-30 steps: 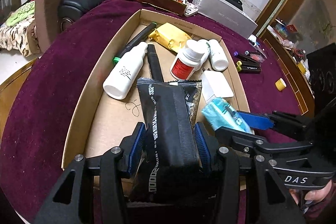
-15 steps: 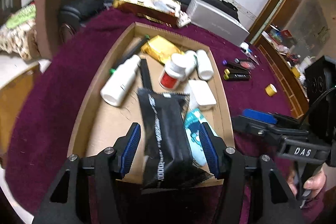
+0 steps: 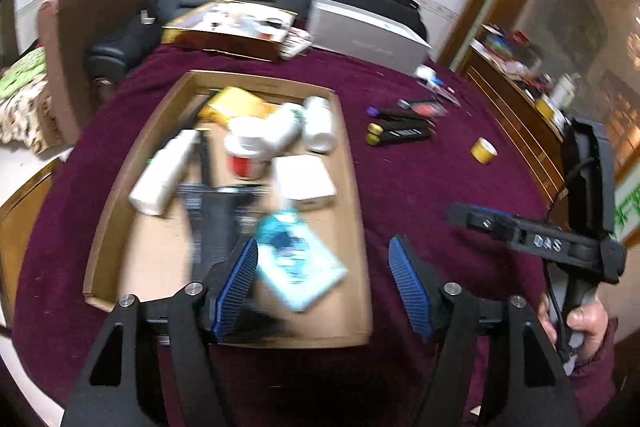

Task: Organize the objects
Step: 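Move both grippers back toward the markers and yellow tape roll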

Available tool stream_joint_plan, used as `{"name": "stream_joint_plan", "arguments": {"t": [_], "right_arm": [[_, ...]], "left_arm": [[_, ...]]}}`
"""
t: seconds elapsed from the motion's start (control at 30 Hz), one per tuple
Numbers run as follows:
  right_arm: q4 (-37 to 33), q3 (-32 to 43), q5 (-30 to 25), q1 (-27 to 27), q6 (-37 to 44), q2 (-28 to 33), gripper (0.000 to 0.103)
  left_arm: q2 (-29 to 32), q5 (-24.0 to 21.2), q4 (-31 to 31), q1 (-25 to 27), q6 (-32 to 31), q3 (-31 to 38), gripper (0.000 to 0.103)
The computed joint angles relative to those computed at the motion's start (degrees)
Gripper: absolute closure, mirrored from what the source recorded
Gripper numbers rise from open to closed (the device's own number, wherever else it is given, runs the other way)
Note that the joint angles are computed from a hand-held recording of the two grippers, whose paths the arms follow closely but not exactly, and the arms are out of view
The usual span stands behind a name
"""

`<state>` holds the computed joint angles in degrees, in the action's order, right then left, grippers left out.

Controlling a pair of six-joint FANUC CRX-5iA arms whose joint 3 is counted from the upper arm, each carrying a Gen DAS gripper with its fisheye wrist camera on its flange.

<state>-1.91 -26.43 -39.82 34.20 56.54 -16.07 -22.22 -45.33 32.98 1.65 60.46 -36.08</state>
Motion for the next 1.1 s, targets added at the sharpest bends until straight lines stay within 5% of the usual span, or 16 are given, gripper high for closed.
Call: {"name": "stream_joint_plan", "arguments": {"t": [0.4,0.57,0.7,0.83,1.1], "right_arm": [[-6.9,-2.1,0.8,-16.8,3.4,-3.2,0.038],[-9.9,0.2,5.1,-23.1,4.5,-1.5,0.032],[-15.2,4.9,7.1,-27.8,9.5,2.2,0.031],[-21.3,10.0,8.1,-32.0,14.8,6.4,0.031],[-34.7,14.3,4.6,-39.9,25.7,12.0,0.030]], "left_arm": [[16.8,6.8,-11.6,-17.0,7.3,16.1,0.040],[27.5,6.7,-16.3,-19.6,13.4,26.3,0.041],[35.5,3.7,-27.0,-21.6,23.4,36.3,0.041],[40.7,0.0,-31.3,-22.2,28.6,41.7,0.040],[39.1,-2.4,-12.8,-20.6,10.2,34.8,0.040]]}}
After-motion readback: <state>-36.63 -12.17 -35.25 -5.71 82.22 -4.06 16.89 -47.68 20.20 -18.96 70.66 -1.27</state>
